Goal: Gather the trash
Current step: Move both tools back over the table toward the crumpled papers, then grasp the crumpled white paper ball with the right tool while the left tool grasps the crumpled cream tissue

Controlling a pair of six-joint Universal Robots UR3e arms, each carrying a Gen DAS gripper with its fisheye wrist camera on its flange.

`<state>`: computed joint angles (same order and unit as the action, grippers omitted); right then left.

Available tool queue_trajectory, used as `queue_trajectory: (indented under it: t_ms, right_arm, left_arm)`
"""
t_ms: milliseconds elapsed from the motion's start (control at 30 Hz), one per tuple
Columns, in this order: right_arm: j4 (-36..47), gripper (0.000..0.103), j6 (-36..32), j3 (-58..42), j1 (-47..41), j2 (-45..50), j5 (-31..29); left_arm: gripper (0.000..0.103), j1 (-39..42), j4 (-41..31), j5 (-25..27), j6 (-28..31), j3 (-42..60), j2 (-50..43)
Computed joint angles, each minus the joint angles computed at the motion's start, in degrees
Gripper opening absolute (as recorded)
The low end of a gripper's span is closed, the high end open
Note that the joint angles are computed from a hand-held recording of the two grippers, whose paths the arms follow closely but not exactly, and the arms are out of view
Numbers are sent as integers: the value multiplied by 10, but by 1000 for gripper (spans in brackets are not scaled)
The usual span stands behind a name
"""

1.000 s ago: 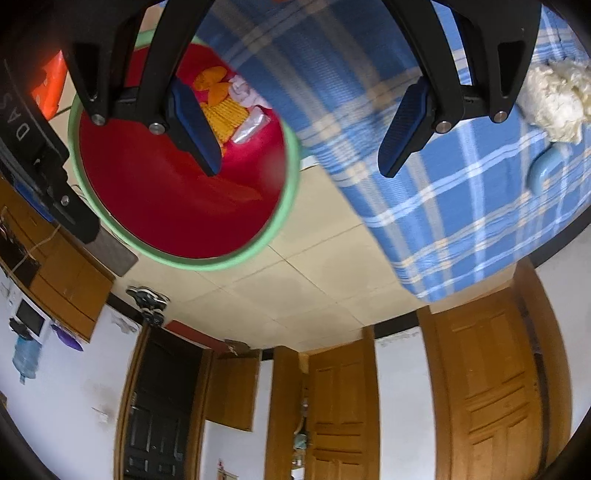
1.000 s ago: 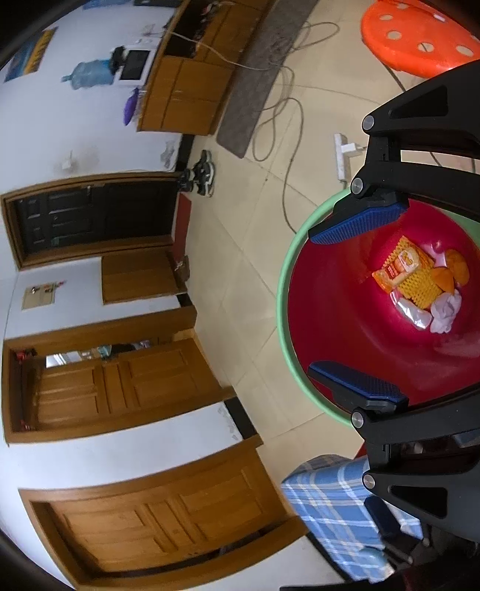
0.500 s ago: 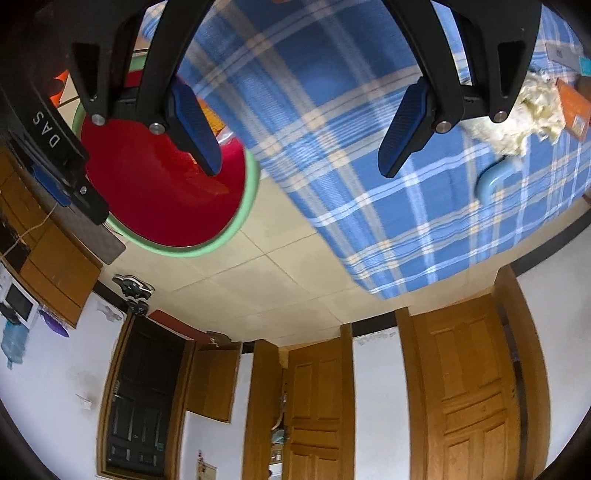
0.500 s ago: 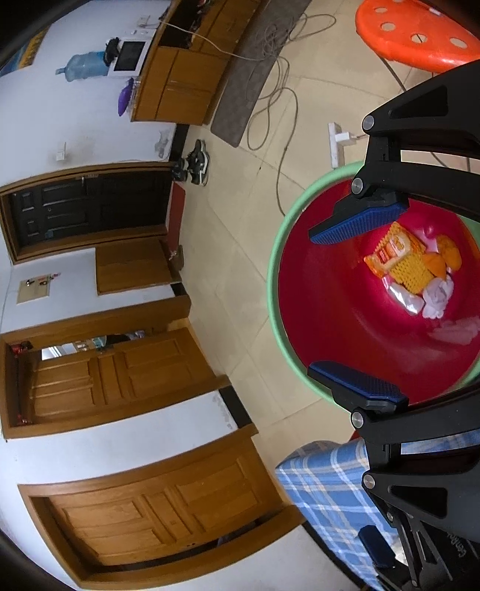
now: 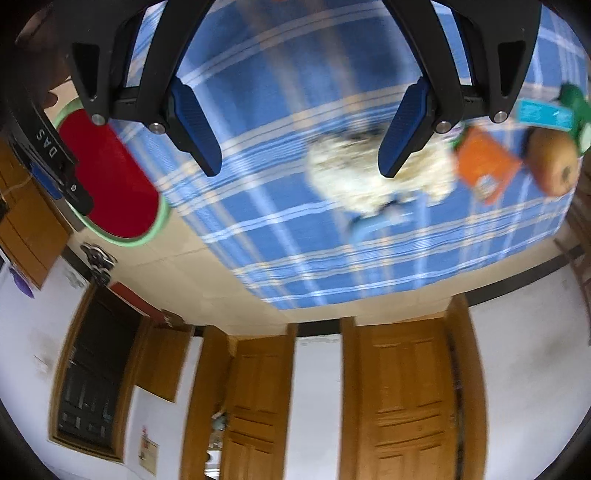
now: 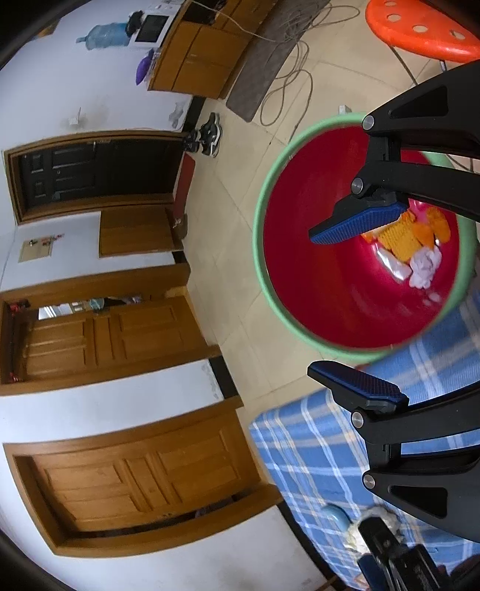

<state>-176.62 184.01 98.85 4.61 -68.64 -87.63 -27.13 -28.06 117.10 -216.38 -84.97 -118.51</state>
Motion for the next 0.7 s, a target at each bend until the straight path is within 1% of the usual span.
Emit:
queue_trajectory:
  t_ms: [67,200,267,400,433,500,600,700]
  right_arm:
    - [7,67,-9,-14,22,10,-17]
    - [38,67,-8,-34,50,20,-5]
    - [50,67,-15,-47,72,26,-15]
    - [54,67,-42,-56,109,34,-26]
    - [60,67,-48,-58,118,35,-23]
    - [59,67,-47,-53,126,32,-17]
    - [65,67,-44,-58,144,36,-15]
    - [80,67,-36,-73,162,46,-15]
  left_arm:
    - [86,8,27,5,-10,-71,42]
    - [86,22,52,14,-28,-187,118]
    - [86,31,59,18,-34,-238,154]
    - [86,53,81,13,-38,-334,231]
    - [86,59,105,0,-28,-360,249]
    - [86,54,117,-3,-19,-383,271]
    - [86,21,119,33,-19,-393,282]
    - [86,1,137,38,-9,-412,295]
